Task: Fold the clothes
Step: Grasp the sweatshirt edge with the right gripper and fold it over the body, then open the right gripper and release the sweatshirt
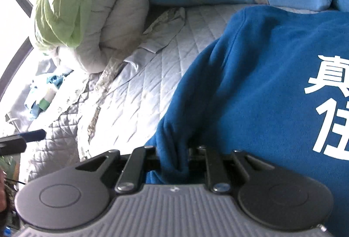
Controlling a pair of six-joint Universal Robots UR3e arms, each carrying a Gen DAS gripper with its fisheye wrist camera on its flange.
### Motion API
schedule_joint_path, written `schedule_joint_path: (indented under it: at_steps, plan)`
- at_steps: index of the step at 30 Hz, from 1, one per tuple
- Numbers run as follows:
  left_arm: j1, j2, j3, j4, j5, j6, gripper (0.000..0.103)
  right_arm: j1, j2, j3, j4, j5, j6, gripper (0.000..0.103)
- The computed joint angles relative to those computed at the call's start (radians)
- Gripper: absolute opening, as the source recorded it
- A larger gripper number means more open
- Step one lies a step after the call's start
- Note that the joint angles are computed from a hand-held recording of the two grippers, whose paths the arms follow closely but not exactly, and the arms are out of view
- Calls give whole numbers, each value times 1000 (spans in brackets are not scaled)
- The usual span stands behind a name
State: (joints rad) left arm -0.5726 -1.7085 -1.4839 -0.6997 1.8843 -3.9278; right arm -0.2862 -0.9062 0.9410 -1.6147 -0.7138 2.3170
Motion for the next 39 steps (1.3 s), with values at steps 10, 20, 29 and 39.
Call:
schedule_joint_path:
  at_steps: [10, 20, 29, 39]
  plan:
    - [-1, -5, -23, 58, -1, -15, 72, -62, -33, -49, 254, 138, -151, 97]
    - [29, -102, 89, 49, -80, 17, 72, -198, -109, -1, 103, 172, -147, 103]
    - [73, -328, 420, -67, -160, 86, 72, -299, -33, 90, -305, 122, 91, 103]
    - [160, -633, 899, -325, -289, 137, 72, -316, -9, 156, -446, 74, 193, 103]
